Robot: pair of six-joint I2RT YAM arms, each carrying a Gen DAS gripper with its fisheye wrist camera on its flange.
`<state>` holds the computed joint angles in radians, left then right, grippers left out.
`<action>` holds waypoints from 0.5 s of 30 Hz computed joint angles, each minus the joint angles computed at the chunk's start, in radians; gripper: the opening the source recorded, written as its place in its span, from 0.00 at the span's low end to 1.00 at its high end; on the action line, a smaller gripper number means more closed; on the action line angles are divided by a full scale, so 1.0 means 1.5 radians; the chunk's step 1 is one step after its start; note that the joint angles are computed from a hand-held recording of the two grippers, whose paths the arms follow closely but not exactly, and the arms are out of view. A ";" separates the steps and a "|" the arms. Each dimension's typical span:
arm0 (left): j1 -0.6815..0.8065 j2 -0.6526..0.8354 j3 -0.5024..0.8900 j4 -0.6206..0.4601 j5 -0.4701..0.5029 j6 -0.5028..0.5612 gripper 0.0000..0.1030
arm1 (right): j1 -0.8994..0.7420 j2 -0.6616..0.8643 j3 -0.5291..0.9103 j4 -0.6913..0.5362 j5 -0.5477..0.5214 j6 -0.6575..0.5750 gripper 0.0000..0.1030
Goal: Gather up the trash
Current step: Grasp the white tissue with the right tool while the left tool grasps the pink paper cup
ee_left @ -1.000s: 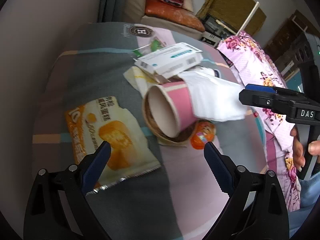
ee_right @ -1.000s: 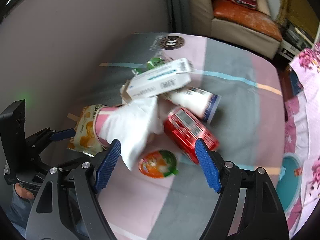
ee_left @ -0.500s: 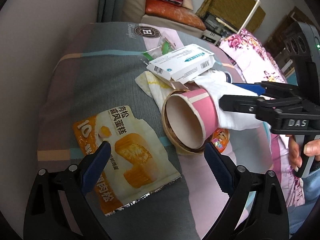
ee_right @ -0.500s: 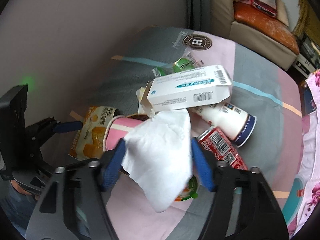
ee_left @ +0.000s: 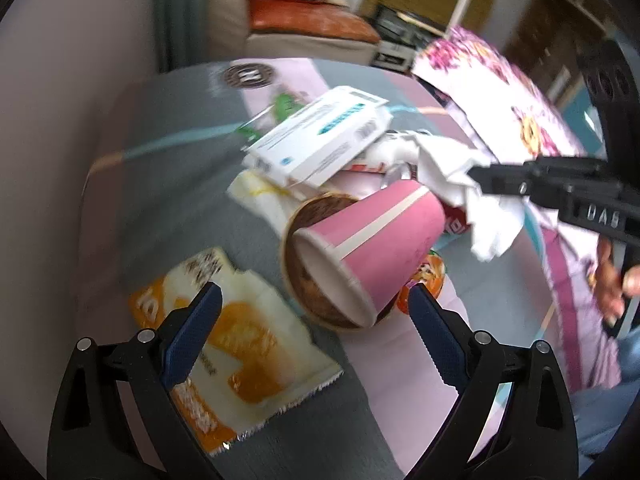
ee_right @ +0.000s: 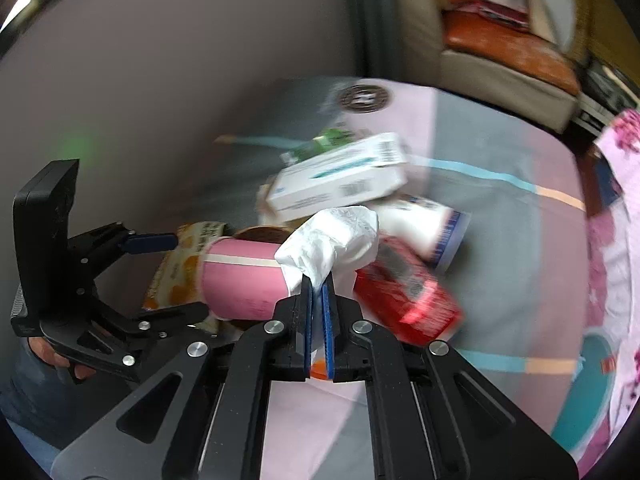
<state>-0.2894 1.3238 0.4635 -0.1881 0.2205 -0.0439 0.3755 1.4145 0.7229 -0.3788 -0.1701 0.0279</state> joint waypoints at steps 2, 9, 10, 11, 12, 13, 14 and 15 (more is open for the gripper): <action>-0.039 0.036 0.030 0.000 -0.035 0.021 0.91 | -0.030 -0.019 -0.011 -0.008 -0.010 -0.005 0.05; -0.105 0.149 0.115 -0.003 -0.085 0.112 0.91 | -0.135 -0.051 -0.045 -0.023 -0.054 -0.021 0.05; -0.111 0.161 0.122 -0.004 -0.087 0.118 0.91 | -0.144 -0.052 -0.048 -0.022 -0.060 -0.022 0.05; -0.120 0.175 0.128 -0.002 -0.093 0.121 0.91 | -0.158 -0.054 -0.054 -0.020 -0.067 -0.025 0.05; -0.130 0.189 0.135 0.000 -0.101 0.119 0.91 | -0.172 -0.052 -0.058 -0.017 -0.074 -0.028 0.05; -0.136 0.200 0.140 0.002 -0.104 0.115 0.91 | -0.182 -0.048 -0.059 -0.016 -0.080 -0.030 0.05; -0.141 0.209 0.141 0.007 -0.104 0.107 0.91 | -0.195 -0.039 -0.061 -0.011 -0.087 -0.032 0.05; -0.146 0.214 0.139 0.015 -0.108 0.096 0.84 | -0.200 -0.035 -0.064 -0.008 -0.091 -0.031 0.05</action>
